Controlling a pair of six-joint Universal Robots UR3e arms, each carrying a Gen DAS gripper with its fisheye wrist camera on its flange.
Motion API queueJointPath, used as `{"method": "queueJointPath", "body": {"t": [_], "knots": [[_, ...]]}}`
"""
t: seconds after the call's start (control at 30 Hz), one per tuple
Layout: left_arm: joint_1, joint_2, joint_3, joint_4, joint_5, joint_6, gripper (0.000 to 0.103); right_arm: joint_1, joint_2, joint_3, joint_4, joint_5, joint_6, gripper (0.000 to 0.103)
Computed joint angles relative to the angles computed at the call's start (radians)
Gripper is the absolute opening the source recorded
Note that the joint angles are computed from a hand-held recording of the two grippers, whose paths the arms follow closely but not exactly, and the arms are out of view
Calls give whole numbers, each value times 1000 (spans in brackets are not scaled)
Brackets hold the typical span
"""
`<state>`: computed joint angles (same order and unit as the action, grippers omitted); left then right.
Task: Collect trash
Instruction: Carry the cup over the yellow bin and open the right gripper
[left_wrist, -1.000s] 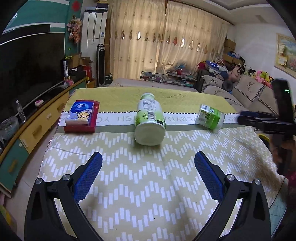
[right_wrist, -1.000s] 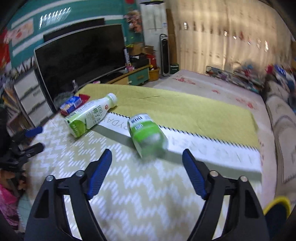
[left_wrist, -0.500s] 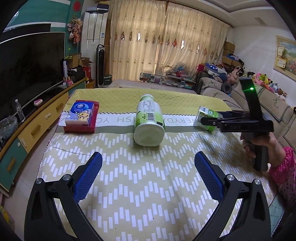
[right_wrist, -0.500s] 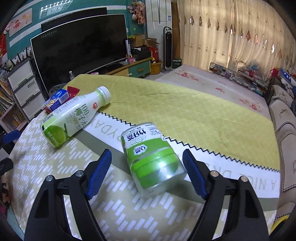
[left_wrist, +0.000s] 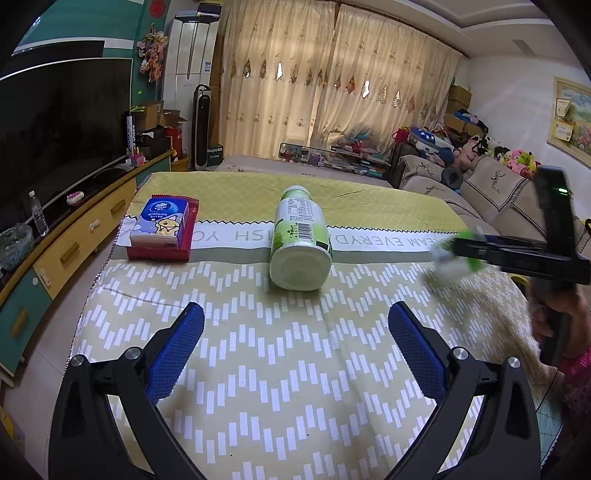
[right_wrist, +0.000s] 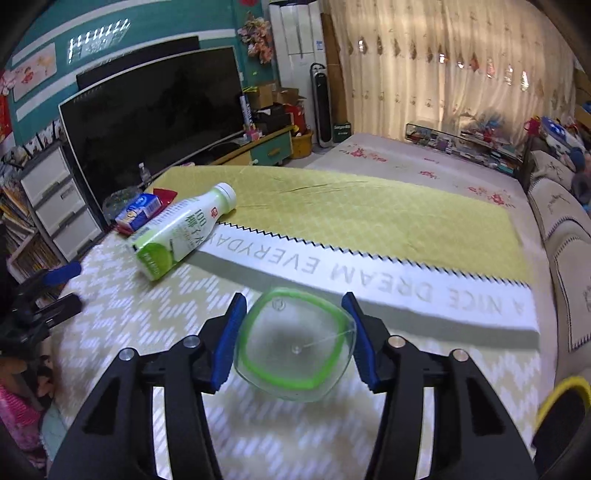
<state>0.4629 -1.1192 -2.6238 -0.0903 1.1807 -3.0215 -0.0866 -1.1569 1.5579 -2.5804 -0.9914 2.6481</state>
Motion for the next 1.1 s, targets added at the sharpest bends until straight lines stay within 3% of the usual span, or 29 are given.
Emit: {"method": "queueJointPath", "body": {"t": [0.27, 0.47, 0.57, 0.67, 0.8, 1.1], "knots": [[-4, -8, -3, 15, 4, -2, 98, -259, -345, 339, 82, 140, -91, 51], [-10, -13, -2, 22, 9, -1, 98, -449, -523, 442, 226, 188, -197, 51], [-9, -7, -1, 15, 7, -1, 98, -557, -564, 485, 211, 199, -197, 51], [-11, -9, -1, 17, 10, 0, 98, -659, -523, 483, 160, 171, -160, 51], [-22, -2, 8, 9, 20, 2, 98, -698, -393, 459, -34, 38, -64, 51], [-22, 2, 11, 1, 21, 0, 98, -723, -156, 336, -114, -105, 6, 55]]}}
